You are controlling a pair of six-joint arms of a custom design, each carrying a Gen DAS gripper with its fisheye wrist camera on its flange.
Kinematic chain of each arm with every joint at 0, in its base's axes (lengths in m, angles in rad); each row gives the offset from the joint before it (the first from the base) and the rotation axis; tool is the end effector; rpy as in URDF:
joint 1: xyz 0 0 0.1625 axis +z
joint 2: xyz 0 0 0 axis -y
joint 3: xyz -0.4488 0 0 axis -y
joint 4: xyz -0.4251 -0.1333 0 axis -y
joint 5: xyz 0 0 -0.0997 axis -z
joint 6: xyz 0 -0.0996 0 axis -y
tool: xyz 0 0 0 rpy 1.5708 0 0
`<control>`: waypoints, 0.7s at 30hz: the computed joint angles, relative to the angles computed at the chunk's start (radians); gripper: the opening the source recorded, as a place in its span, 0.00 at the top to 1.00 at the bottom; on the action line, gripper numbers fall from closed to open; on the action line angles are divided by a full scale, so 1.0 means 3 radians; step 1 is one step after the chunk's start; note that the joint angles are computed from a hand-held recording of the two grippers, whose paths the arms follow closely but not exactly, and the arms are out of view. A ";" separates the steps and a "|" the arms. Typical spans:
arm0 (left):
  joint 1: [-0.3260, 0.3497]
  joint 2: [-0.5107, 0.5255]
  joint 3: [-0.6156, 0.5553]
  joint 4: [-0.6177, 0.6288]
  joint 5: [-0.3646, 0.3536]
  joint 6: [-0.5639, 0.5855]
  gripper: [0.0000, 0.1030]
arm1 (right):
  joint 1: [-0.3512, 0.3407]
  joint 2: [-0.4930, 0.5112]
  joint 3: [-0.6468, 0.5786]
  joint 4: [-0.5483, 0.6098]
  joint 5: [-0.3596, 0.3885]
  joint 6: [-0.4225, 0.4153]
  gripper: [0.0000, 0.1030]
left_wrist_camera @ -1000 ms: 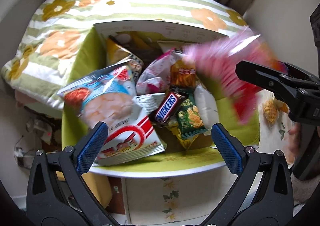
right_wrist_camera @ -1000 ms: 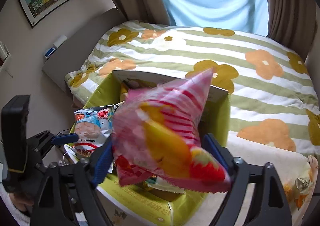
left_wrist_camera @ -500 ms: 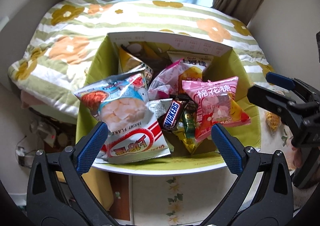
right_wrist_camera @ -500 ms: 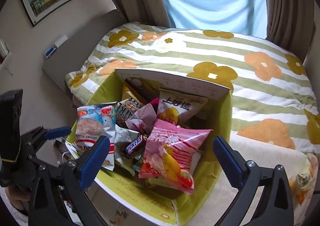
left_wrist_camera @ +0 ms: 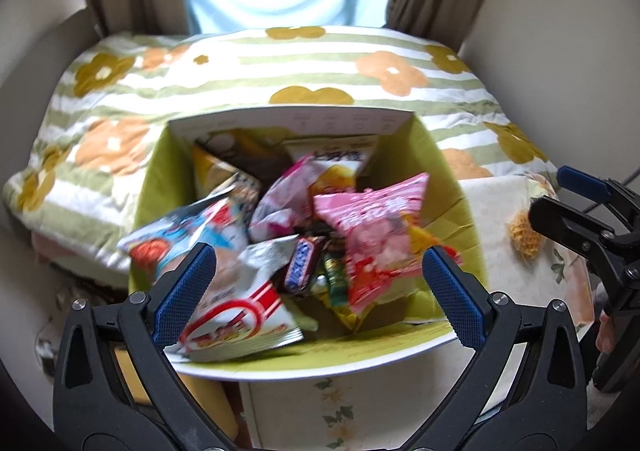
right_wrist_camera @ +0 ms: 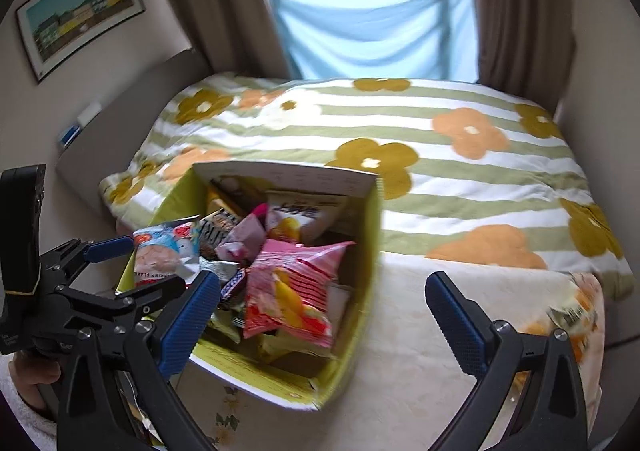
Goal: Organize snacks
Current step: 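Move both open tools back to the waffle and pork floss packets on the bed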
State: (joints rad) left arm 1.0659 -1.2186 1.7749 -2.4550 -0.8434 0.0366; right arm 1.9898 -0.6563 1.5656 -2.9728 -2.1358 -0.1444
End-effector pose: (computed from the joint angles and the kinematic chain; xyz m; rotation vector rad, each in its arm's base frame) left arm -0.1321 -0.6516 0.3210 0.5046 2.3925 -0.6082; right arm 0.3759 -0.6474 0.0740 0.5311 -2.5058 0.7379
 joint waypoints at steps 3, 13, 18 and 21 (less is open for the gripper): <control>-0.0063 0.0083 -0.0020 -0.0020 0.0015 0.0034 0.01 | -0.0002 -0.0129 0.0185 -0.0168 -0.0093 0.0072 0.01; -0.0411 0.0459 -0.0023 -0.0013 -0.0163 0.0002 0.00 | -0.0186 -0.0760 0.0885 -0.0640 -0.0396 0.0069 0.01; -0.0549 0.0680 -0.0060 -0.0040 -0.0428 -0.0194 0.01 | -0.0433 -0.1199 0.1161 -0.0565 -0.0285 -0.0019 0.01; -0.0652 0.0893 -0.0117 -0.0036 -0.0415 -0.0244 0.01 | -0.0616 -0.1431 0.1251 -0.0475 -0.0091 -0.0012 0.01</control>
State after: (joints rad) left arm 0.8702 -0.9506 1.7399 -2.4657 -0.9679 -0.0367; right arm 1.8050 -1.0855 1.9409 -3.1153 -2.1631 -0.1480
